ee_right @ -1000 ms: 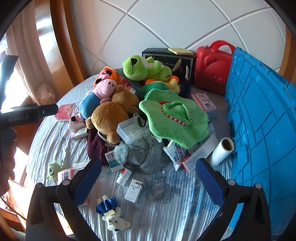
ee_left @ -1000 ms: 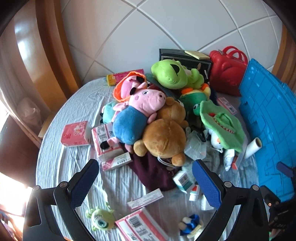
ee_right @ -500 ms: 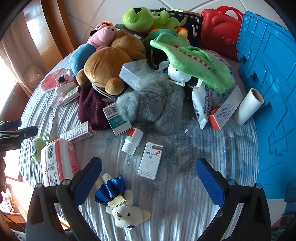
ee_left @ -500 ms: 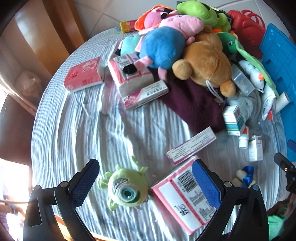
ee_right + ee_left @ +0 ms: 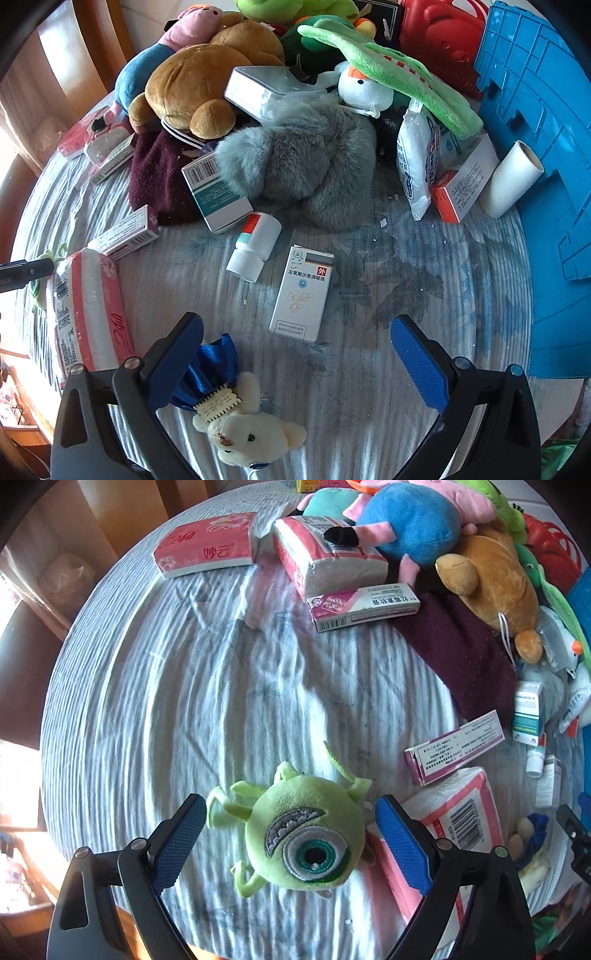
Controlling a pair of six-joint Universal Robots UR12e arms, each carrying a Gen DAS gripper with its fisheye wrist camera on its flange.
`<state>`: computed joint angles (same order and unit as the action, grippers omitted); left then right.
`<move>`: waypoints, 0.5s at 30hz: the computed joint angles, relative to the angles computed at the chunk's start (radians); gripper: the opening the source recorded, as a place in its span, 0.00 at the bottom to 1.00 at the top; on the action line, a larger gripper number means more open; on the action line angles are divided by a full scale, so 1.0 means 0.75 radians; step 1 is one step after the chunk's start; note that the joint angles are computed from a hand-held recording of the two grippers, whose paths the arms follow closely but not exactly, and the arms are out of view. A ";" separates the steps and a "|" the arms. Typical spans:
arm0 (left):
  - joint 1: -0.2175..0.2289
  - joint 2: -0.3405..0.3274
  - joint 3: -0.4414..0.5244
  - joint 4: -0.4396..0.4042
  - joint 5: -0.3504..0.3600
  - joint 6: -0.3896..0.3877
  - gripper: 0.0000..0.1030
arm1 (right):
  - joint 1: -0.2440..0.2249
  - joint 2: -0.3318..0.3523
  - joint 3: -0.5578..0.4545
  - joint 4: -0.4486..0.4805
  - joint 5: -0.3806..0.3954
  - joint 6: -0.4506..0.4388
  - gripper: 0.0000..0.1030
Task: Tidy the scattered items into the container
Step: 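Grasp the green one-eyed plush with the left tool while the right tool reaches the white eye-drop box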
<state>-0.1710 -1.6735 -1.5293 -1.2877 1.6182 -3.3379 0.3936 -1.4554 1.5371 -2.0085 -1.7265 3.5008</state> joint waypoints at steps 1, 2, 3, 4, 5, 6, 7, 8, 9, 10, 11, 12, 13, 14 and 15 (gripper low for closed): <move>-0.003 -0.005 0.000 -0.005 0.007 0.004 0.86 | -0.002 0.003 0.000 0.005 0.000 0.005 1.00; -0.005 -0.007 -0.003 -0.006 0.012 0.006 0.80 | -0.004 0.006 -0.001 0.012 0.001 0.009 1.00; -0.006 -0.009 -0.005 -0.006 0.015 0.011 0.71 | -0.005 0.009 -0.004 0.019 -0.002 0.015 1.00; -0.007 -0.010 -0.007 -0.003 0.011 0.017 0.65 | -0.006 0.013 -0.007 0.023 -0.005 0.019 1.00; -0.008 -0.012 -0.006 -0.003 0.009 0.024 0.59 | -0.007 0.016 -0.009 0.024 -0.006 0.024 1.00; -0.010 -0.013 -0.004 0.002 0.008 0.026 0.57 | -0.007 0.021 -0.013 0.027 -0.010 0.026 1.00; -0.007 -0.011 -0.004 0.008 -0.008 0.022 0.56 | -0.006 0.026 -0.017 0.028 -0.016 0.025 1.00; -0.003 -0.008 -0.006 0.014 -0.028 0.016 0.55 | -0.006 0.031 -0.022 0.033 -0.022 0.024 1.00; -0.001 -0.005 -0.006 0.017 -0.038 0.012 0.55 | -0.006 0.037 -0.026 0.039 -0.025 0.025 1.00; 0.001 -0.001 -0.006 0.022 -0.049 0.009 0.54 | -0.007 0.043 -0.030 0.046 -0.023 0.025 1.00; 0.006 0.004 -0.007 0.031 -0.064 0.008 0.54 | -0.008 0.049 -0.035 0.055 -0.021 0.026 1.00; 0.002 0.003 -0.006 0.043 -0.073 0.004 0.54 | -0.009 0.054 -0.039 0.062 -0.016 0.028 1.00; 0.000 0.003 -0.002 0.048 -0.079 0.006 0.54 | -0.012 0.058 -0.040 0.066 -0.009 0.031 0.96; -0.001 0.004 0.001 0.048 -0.079 0.011 0.54 | -0.014 0.063 -0.044 0.079 -0.001 0.034 0.92; -0.002 0.004 0.004 0.048 -0.076 0.012 0.54 | -0.016 0.070 -0.051 0.099 0.004 0.037 0.81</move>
<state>-0.1726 -1.6702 -1.5263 -1.2517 1.5611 -3.3286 0.3817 -1.4029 1.4990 -1.9341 -1.7232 3.5289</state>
